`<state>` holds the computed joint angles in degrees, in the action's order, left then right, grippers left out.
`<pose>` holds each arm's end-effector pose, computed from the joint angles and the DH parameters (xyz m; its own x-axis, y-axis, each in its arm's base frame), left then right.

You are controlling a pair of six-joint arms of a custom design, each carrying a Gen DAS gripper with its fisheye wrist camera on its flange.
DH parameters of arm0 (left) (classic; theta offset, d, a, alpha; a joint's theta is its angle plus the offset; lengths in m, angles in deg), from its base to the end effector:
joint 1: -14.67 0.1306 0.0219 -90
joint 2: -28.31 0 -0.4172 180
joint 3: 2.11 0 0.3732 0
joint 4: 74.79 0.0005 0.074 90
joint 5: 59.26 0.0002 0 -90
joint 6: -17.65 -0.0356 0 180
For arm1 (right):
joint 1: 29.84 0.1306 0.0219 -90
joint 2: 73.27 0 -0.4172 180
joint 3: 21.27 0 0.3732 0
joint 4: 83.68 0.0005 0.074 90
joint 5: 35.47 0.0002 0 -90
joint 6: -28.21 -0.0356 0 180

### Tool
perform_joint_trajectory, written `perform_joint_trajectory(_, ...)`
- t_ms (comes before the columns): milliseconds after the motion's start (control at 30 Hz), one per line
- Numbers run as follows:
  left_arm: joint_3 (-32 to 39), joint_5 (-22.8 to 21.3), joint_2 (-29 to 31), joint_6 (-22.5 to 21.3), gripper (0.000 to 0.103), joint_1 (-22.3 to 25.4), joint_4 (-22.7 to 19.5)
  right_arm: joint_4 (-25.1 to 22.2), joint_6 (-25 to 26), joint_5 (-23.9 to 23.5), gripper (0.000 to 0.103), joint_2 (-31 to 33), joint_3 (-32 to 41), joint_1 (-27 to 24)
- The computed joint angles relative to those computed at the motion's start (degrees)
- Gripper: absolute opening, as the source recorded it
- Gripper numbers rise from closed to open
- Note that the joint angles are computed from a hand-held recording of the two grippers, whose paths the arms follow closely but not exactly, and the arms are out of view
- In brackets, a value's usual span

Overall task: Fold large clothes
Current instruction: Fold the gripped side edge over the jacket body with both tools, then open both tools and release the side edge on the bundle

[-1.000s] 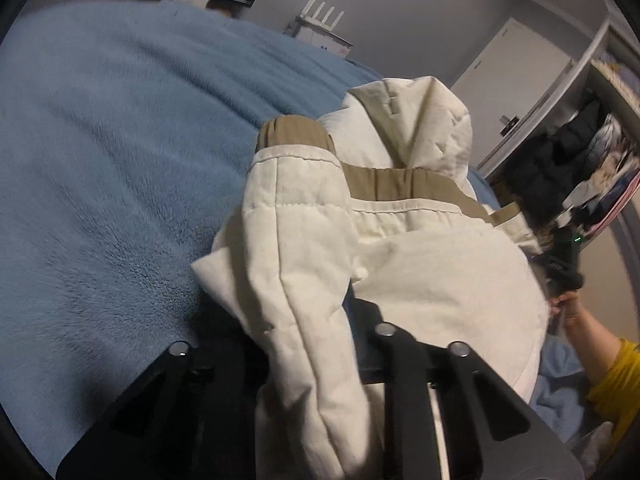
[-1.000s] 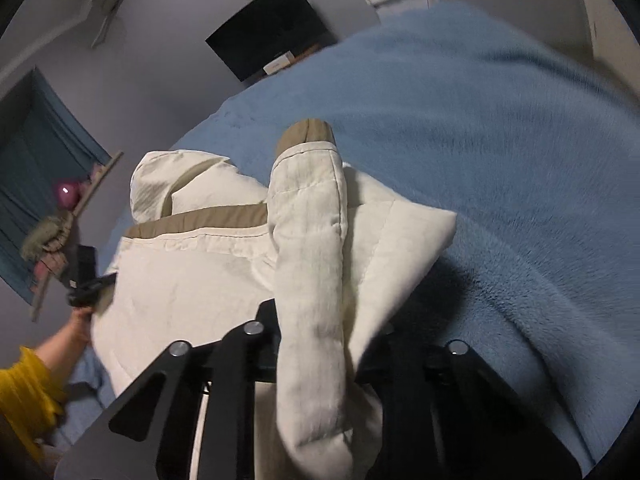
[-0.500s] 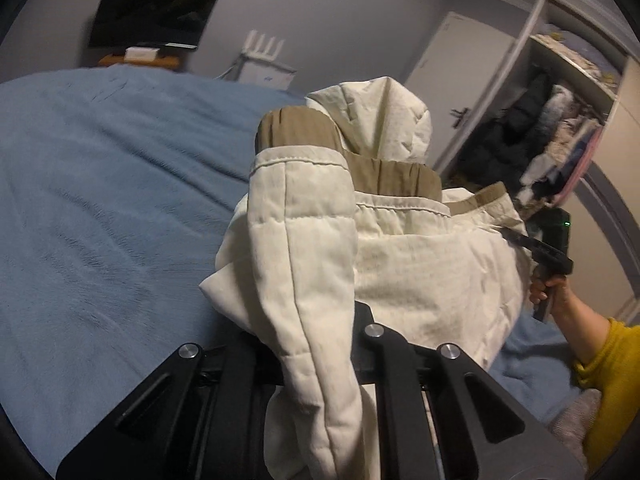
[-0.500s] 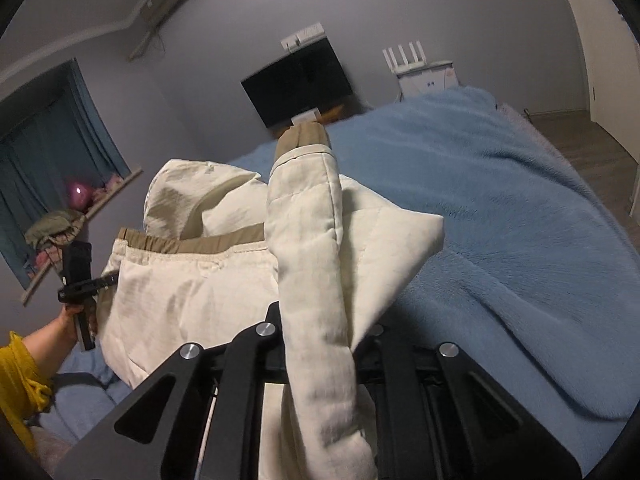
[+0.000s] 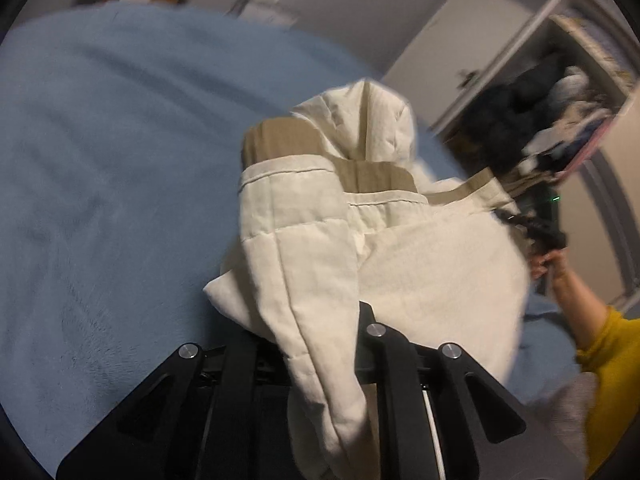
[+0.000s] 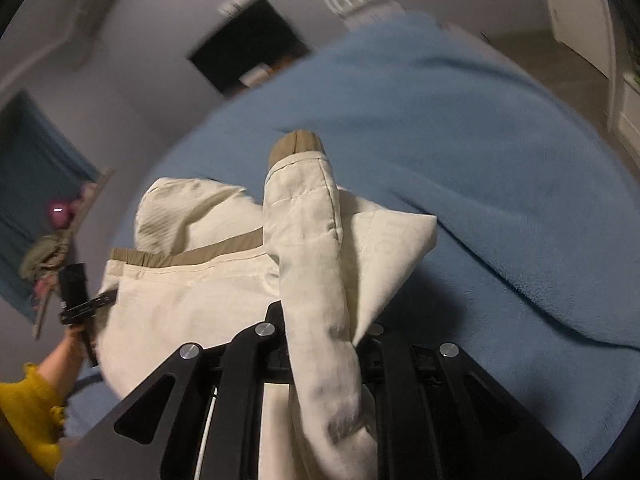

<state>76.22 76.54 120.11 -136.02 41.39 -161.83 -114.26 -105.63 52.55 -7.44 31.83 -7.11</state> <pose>0.3509 0.1475 0.3635 -0.7752 0.3093 -0.5508 0.5963 0.6463 -0.4761 0.2715 0.1145 0.3537 -0.7399 0.4406 -0.5084 0.1430 0.8414 0.5211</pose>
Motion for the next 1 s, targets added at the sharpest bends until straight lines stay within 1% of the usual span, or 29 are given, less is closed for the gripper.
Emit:
perform_joint_trajectory(33, 0.1, 0.4, 1.2, 0.4, 0.015, -0.2, 0.5, 2.1, -1.1, -1.9, 0.013, 0.8, -1.1, -1.9)
perform_joint_trajectory(67, 0.2, 0.5, 2.2, 1.0, 0.018, -0.6, 1.5, 3.3, -1.5, -2.9, 0.014, 1.9, -1.4, -3.1)
perform_joint_trajectory(133, -0.1, 0.3, 2.7, 2.1, 0.019, -1.4, 3.3, 3.4, -0.4, -2.7, 0.018, 4.4, -1.4, -4.4)
perform_joint_trajectory(200, -1.1, -0.4, 2.9, 3.0, 0.026, -2.0, 6.0, 4.9, -1.4, -3.7, 0.02, 5.1, -2.4, -5.6)
perform_joint_trajectory(233, -1.6, -0.4, 2.9, 3.1, 0.027, -1.8, 6.0, 6.0, -1.9, -4.2, 0.021, 5.1, -3.1, -6.1)
perform_joint_trajectory(300, -2.7, -0.4, 3.3, 4.6, 0.033, -1.7, 7.5, 8.1, -2.8, -3.7, 0.024, 5.1, -4.6, -6.3)
perform_joint_trajectory(367, -2.9, -0.2, 2.9, 6.0, 0.034, -2.1, 8.1, 8.5, -3.3, -1.8, 0.03, 5.2, -5.0, -5.7)
perform_joint_trajectory(400, -3.5, -0.3, 2.1, 6.8, 0.035, -2.1, 9.2, 8.1, -3.3, -0.8, 0.034, 4.8, -5.1, -5.3)
perform_joint_trajectory(467, -4.1, -0.5, 0.0, 7.0, 0.037, -1.8, 9.4, 3.1, -4.2, 4.5, 0.056, 4.1, -3.3, -3.0)
perform_joint_trajectory(533, -4.8, -2.0, -3.7, 9.0, 0.039, -1.8, 11.4, -3.4, -4.2, 9.8, 0.062, 2.9, -0.8, -0.2)
perform_joint_trajectory(567, -5.5, -3.3, -5.7, 10.2, 0.044, -1.7, 13.0, -5.5, -3.8, 12.1, 0.067, 2.8, 0.1, 1.2)
perform_joint_trajectory(600, -6.1, -4.5, -7.8, 10.9, 0.054, -1.4, 14.3, -10.4, -3.0, 17.2, 0.07, 2.7, 2.6, 4.7)
perform_joint_trajectory(633, -6.4, -5.1, -9.1, 10.8, 0.06, -1.2, 14.9, -13.8, -2.4, 21.1, 0.073, 3.1, 4.6, 7.5)
perform_joint_trajectory(667, -6.8, -5.5, -11.1, 10.8, 0.068, -0.8, 15.5, -18.2, -1.8, 25.7, 0.076, 3.6, 7.1, 11.1)
perform_joint_trajectory(700, -7.7, -5.9, -13.4, 11.1, 0.073, -0.2, 16.3, -21.7, -1.8, 29.2, 0.078, 3.8, 8.9, 14.3)
perform_joint_trajectory(733, -8.1, -6.5, -16.1, 12.0, 0.075, 0.5, 17.4, -23.7, -1.9, 31.4, 0.082, 3.6, 10.1, 17.2)
perform_joint_trajectory(767, -8.1, -6.5, -17.9, 12.8, 0.077, 1.0, 17.4, -25.5, -2.5, 33.2, 0.083, 3.6, 11.5, 20.7)
perform_joint_trajectory(800, -7.6, -6.4, -19.7, 14.1, 0.078, 1.2, 16.7, -26.5, -3.3, 33.9, 0.084, 4.2, 12.7, 22.8)
perform_joint_trajectory(833, -7.0, -5.4, -21.8, 13.5, 0.078, 1.8, 13.7, -28.0, -5.2, 34.2, 0.087, 4.6, 13.8, 25.7)
perform_joint_trajectory(867, -6.8, -5.0, -22.6, 12.8, 0.082, 2.0, 12.2, -29.3, -7.2, 33.4, 0.089, 5.2, 14.7, 28.1)
perform_joint_trajectory(900, -6.8, -4.7, -23.5, 10.2, 0.09, 3.1, 9.9, -30.6, -9.0, 32.5, 0.089, 5.4, 14.9, 30.0)
perform_joint_trajectory(933, -7.9, -5.2, -26.4, 8.7, 0.093, 2.3, 7.6, -31.1, -10.1, 31.6, 0.089, 6.5, 15.4, 31.2)
perform_joint_trajectory(967, -9.1, -5.4, -28.1, 8.3, 0.096, 1.6, 6.7, -31.6, -11.2, 30.3, 0.089, 7.5, 15.7, 32.8)
perform_joint_trajectory(1000, -10.5, -5.7, -30.2, 9.0, 0.096, 0.1, 6.0, -32.0, -12.6, 30.0, 0.089, 8.4, 16.0, 34.4)
